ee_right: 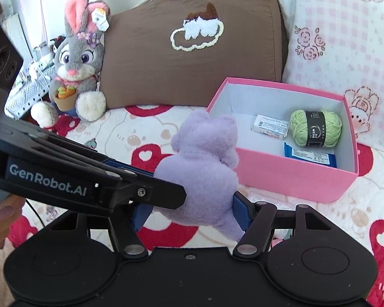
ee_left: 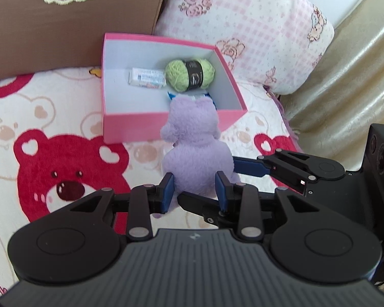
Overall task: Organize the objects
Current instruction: 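Lift the lilac plush toy with the left gripper toward the box, then lower the lilac plush toy into the pink box and open the left gripper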
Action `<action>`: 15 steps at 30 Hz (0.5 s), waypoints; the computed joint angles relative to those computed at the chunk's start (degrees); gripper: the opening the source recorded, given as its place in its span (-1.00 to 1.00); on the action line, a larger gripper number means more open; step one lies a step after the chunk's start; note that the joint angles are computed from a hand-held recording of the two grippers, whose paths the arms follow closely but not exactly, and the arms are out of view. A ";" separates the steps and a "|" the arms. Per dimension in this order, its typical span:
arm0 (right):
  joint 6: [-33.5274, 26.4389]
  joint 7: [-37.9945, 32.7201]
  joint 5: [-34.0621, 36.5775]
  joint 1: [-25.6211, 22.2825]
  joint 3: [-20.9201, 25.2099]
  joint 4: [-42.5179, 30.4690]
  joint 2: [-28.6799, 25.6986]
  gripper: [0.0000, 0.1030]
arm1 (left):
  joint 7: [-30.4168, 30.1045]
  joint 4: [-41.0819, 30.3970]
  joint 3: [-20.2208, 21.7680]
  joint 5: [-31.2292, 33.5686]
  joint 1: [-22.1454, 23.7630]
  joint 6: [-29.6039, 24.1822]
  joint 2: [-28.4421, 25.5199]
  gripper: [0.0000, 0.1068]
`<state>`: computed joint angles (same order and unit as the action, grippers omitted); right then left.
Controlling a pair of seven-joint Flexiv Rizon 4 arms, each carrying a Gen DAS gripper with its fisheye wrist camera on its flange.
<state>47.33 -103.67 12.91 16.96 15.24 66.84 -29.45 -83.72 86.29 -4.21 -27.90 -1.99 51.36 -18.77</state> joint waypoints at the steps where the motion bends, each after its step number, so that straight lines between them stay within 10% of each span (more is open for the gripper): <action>1: -1.70 -0.08 0.41 -0.35 0.29 -2.00 -0.73 0.31 | -0.66 -0.71 0.24 0.49 -0.09 0.34 -0.34 -0.40; 15: -13.22 0.15 -1.02 1.28 -1.78 -29.15 -15.70 0.21 | -11.01 -24.65 1.87 8.97 0.05 -7.69 -14.15 -0.40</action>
<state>34.12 -103.52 11.89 18.24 13.46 37.69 -45.15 -94.73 61.64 -2.34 -18.93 -1.95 43.67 -32.92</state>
